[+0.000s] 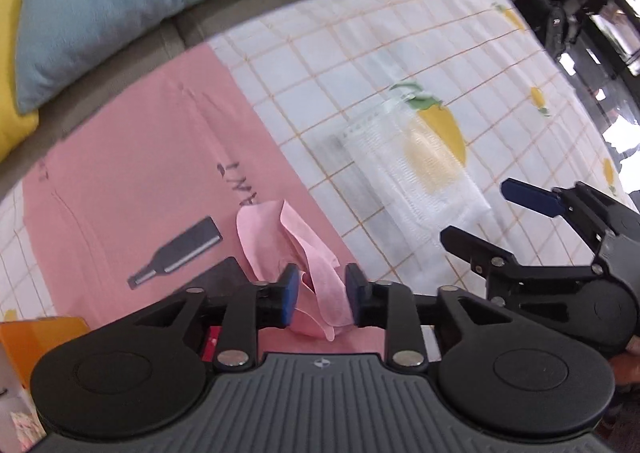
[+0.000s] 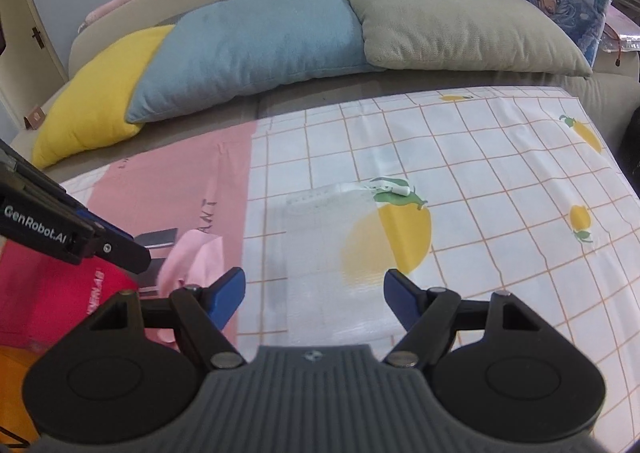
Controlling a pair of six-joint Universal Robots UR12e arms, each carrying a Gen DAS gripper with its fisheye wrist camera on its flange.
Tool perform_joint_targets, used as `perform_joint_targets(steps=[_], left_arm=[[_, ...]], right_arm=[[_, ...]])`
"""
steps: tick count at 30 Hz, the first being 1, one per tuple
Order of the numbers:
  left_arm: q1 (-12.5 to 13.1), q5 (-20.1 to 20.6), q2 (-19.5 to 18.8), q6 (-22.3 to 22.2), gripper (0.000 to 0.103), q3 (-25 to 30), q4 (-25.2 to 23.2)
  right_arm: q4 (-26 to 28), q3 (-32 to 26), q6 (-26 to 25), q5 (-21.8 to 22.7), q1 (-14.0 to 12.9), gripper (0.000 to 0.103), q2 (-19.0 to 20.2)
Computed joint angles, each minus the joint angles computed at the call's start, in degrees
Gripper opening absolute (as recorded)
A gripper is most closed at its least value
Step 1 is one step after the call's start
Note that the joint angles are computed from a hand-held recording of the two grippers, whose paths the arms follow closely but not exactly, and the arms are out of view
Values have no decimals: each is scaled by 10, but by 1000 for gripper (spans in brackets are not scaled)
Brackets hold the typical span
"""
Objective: Organize soft objects
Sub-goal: 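Grasp the pink cloth with the left tool while the right tool grasps the clear zip bag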
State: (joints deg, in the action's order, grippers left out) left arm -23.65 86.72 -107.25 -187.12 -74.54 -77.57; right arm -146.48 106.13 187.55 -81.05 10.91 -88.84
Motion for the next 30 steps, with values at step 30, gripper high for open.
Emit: perform_joint_targets(steps=[30], left_arm=[[-13,56,-22,-151,44,-19,-12]], right_arm=[[-48,-6,-111,-15,0,68,60]])
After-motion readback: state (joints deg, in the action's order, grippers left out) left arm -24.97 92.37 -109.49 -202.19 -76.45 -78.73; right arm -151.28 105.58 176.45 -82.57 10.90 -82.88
